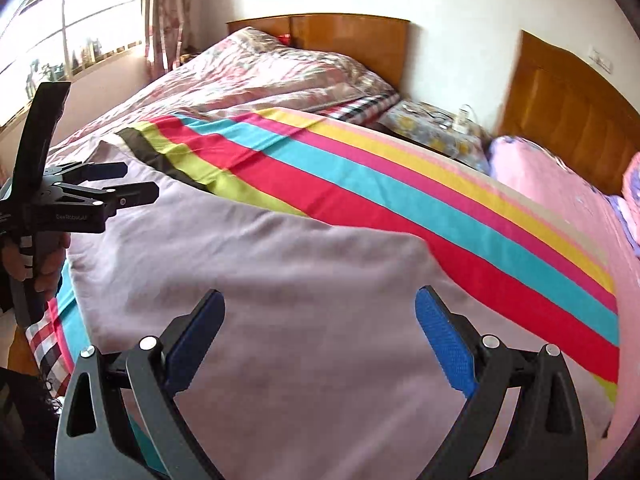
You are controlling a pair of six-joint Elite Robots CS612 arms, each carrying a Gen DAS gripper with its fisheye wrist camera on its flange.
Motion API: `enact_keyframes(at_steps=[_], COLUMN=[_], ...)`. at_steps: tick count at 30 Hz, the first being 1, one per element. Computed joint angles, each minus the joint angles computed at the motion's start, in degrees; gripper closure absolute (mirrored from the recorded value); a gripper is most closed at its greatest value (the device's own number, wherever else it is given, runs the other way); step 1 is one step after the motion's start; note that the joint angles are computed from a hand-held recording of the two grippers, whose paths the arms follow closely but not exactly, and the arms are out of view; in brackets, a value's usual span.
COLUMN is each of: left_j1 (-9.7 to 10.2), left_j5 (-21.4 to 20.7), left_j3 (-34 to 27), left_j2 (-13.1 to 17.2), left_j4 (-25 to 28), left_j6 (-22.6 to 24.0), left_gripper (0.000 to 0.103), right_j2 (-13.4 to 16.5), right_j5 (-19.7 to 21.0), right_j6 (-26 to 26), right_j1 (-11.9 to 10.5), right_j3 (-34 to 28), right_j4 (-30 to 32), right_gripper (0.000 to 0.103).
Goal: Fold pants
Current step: 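Grasp the ribbed cuffs with the left tool and fold them toward the waistband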
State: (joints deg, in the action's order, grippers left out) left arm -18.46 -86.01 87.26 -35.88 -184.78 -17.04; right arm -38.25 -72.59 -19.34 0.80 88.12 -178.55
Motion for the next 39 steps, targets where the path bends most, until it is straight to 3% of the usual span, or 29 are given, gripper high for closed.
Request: enact_keyframes(at_steps=[3,6,11,13,15,18,20,22,26,31,33,34,35,39], left_j1=[3.08,5.35,8.68,10.66,13.07,15.89,16.57,16.58,16.22,17.22,17.55,17.58,17.77,18.09], left_j5=[-0.6,3.1,6.8,3.9,-2.3,-11.4,-14.5,-15.8,-15.2,-15.5,-15.7,-15.3,-15.8,-16.7], left_j3=[5.3,9.5,13.3,14.6,15.4,14.5,13.0,11.3,8.3,5.7,5.1,5.2,4.8,3.8], left_j2=[-1.9,-3.0,-4.0,-3.9,-2.7,0.1,1.5,2.5,4.2,6.7,7.2,7.1,7.4,8.3], left_j4=[-3.0,-6.5,-8.4,-11.4,-17.2,-25.0,-25.8,-24.6,-23.0,-28.2,-29.0,-29.0,-29.3,-30.9], left_j6=[-8.5,-14.1,-21.0,-24.2,-28.6,-34.6,-35.8,-35.7,-36.7,-42.3,-44.1,-43.9,-43.7,-45.9], left_gripper=[0.002,0.002,0.002,0.002,0.003,0.018,0.035,0.039,0.041,0.040,0.050,0.071,0.081,0.085], right_j2=[1.7,3.2,5.0,6.0,6.9,7.9,8.0,8.2,8.4,8.4,8.2,8.1,8.0,8.1], right_j5=[2.3,6.9,6.7,5.0,2.2,4.1,4.6,3.6,3.0,3.4,4.2,5.5,6.6,9.2], right_j6=[-2.5,-6.0,-12.7,-13.0,-11.3,-8.2,-8.0,-8.4,-8.3,-8.1,-6.7,-6.3,-6.4,-8.9], right_j1=[3.0,5.4,8.9,9.5,9.8,8.8,8.7,8.9,9.1,9.0,8.9,8.8,8.8,9.4], right_j3=[-4.1,-8.1,-11.4,-12.7,-13.6,-14.8,-15.0,-15.2,-15.1,-15.0,-15.0,-14.9,-14.9,-15.5], right_j4=[4.6,10.2,15.2,16.5,17.5,20.2,20.2,20.1,18.8,18.3,18.2,17.8,17.3,18.3], right_gripper=[0.011,0.011,0.011,0.011,0.011,0.010,0.010,0.010,0.007,0.007,0.007,0.007,0.007,0.007])
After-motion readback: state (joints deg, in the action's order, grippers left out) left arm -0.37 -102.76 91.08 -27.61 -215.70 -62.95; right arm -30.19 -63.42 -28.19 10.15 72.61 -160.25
